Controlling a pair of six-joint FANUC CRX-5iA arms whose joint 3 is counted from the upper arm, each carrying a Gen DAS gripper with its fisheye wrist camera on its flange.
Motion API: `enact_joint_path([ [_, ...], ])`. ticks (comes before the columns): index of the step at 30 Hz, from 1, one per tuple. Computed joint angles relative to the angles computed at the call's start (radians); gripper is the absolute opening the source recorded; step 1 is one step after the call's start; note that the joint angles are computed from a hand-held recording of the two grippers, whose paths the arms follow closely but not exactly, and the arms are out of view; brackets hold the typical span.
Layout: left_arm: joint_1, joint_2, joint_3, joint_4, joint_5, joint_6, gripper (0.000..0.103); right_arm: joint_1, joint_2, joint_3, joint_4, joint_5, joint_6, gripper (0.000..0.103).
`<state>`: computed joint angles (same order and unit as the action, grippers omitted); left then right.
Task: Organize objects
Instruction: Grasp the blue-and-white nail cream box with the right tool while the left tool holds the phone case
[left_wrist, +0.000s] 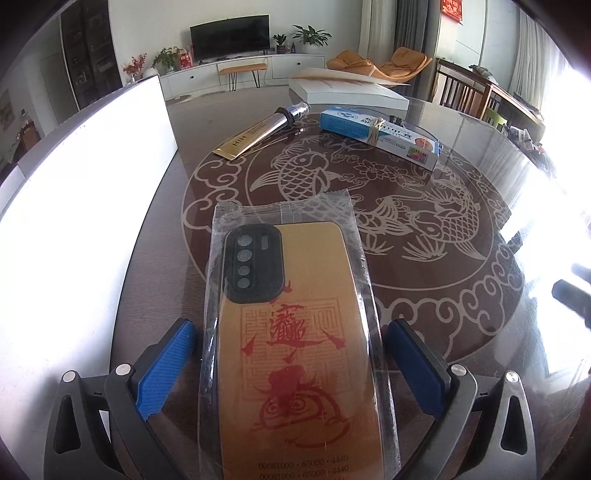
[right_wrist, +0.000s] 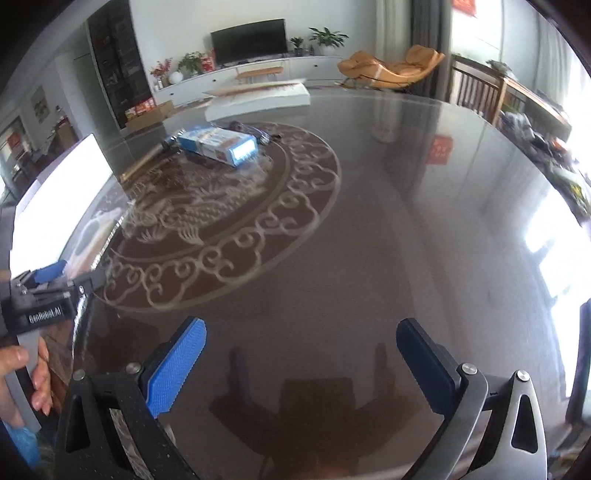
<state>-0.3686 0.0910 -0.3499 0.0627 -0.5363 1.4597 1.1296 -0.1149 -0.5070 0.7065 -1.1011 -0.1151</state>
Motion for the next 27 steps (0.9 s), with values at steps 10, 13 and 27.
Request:
enact_joint_path([
  [10,0.0,0.0,0.001,0.001,-0.001,-0.001,0.103,-0.344,0.354,0.481,-0.201,0.264,0.713,0.09],
  [13,0.0,0.0,0.0,0.002,-0.001,-0.002,0.103,-0.365,0.454,0.607,-0.261,0.182,0.819,0.086],
  [27,0.001,0.0,-0.002,0.006,0.002,-0.007,0.103,-0.36,0.461,0.554,-0.294,0.182,0.785,0.042],
])
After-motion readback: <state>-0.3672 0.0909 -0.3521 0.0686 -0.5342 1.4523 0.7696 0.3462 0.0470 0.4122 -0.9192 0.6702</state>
